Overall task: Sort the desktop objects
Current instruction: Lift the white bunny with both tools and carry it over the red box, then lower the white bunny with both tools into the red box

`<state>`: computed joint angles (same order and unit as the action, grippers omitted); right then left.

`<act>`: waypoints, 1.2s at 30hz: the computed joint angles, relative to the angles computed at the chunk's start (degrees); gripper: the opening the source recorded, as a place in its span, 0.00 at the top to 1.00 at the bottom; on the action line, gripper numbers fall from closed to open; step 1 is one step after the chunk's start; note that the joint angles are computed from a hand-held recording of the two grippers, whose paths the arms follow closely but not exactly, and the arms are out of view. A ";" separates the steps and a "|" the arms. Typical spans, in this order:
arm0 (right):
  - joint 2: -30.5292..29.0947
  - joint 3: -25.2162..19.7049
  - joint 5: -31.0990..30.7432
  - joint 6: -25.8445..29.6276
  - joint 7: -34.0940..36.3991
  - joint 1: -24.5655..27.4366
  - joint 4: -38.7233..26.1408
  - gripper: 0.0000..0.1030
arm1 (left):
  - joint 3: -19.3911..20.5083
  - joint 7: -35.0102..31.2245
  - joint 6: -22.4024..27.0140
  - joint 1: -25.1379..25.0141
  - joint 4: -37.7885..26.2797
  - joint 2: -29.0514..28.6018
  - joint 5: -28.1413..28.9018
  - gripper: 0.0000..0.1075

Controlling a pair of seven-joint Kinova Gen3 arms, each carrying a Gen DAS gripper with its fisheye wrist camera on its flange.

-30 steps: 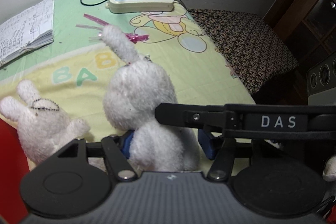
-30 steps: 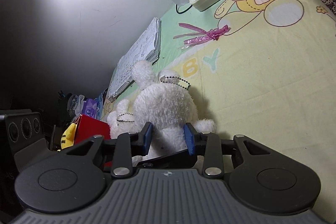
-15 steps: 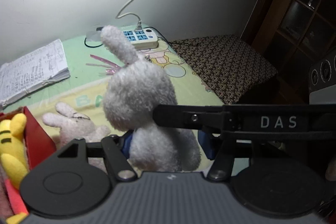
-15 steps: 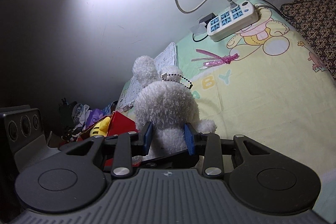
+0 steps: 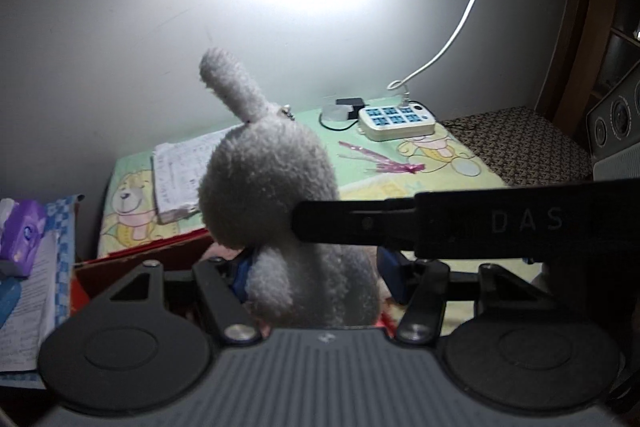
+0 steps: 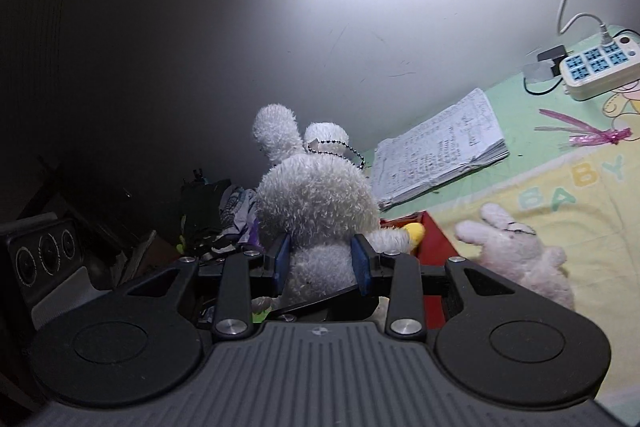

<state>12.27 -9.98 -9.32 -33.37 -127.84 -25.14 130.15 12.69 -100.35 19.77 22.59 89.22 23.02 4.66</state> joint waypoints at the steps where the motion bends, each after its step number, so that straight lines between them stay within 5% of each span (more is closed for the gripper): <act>1: 1.43 -0.27 0.09 0.45 0.31 -0.58 -2.02 0.65 | 0.05 -0.60 1.05 -1.40 -0.14 0.02 0.26 0.45; 13: 17.25 -1.92 0.12 8.43 -2.35 -4.61 -20.53 0.65 | -2.86 -3.41 9.26 -5.85 -3.58 5.79 -0.69 0.45; 25: 19.04 -0.17 -2.38 17.48 -4.29 -6.63 -24.37 0.61 | -2.69 -7.20 12.81 -6.34 -6.03 9.01 -0.86 0.44; 36: 16.26 16.51 -15.54 18.60 4.94 -21.11 -22.66 0.62 | -4.70 -4.26 15.78 -3.81 -9.24 11.07 -2.45 0.40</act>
<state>28.53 6.53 -24.86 -14.77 -122.91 -46.25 107.49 7.99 -104.61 35.55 18.77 79.99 34.08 2.21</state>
